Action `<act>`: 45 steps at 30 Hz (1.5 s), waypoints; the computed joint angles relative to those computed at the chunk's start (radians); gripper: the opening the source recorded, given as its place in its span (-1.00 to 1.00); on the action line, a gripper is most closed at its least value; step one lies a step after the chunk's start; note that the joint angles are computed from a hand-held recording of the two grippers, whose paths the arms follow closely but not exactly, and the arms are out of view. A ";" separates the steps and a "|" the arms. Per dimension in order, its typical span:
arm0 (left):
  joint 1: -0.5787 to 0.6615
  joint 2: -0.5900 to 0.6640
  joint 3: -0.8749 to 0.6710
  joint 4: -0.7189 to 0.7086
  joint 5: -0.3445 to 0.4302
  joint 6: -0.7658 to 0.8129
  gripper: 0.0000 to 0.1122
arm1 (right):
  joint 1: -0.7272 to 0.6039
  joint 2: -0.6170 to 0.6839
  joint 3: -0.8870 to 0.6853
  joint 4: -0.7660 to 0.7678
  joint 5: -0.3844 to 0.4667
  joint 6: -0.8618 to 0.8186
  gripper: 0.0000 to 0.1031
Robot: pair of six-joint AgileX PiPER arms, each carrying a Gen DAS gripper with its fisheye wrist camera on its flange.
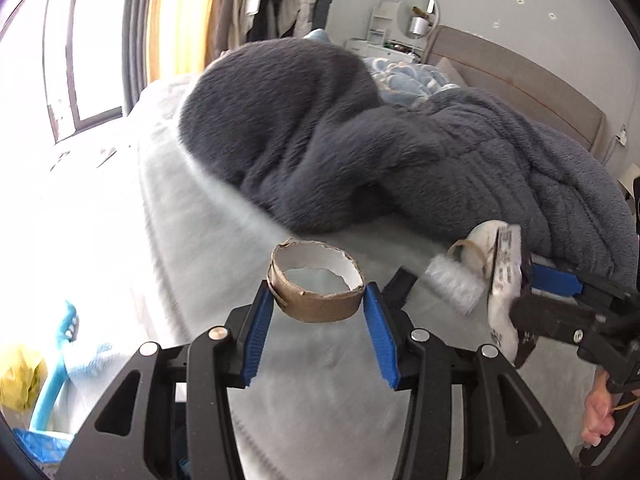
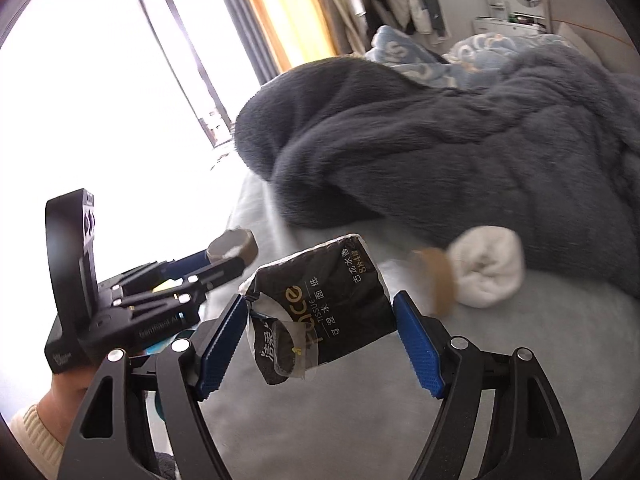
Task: Collect trash
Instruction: 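Carry tape roll and Face pack over the black bin and open both grippers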
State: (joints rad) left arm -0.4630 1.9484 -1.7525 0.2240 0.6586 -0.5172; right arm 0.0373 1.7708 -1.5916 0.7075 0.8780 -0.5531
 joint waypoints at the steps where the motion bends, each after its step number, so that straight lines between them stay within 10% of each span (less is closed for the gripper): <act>1: 0.006 -0.013 0.024 -0.004 -0.002 -0.009 -0.13 | 0.015 0.005 -0.009 -0.003 -0.002 0.012 0.47; 45: 0.533 -0.195 0.580 -0.404 0.177 0.538 -0.05 | 0.546 0.407 -0.521 -0.290 0.088 0.338 0.47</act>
State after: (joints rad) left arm 0.0700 1.7536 -1.1727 -0.1805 0.8361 0.0210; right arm 0.5833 2.1779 -2.1127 0.4171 0.9663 -0.2150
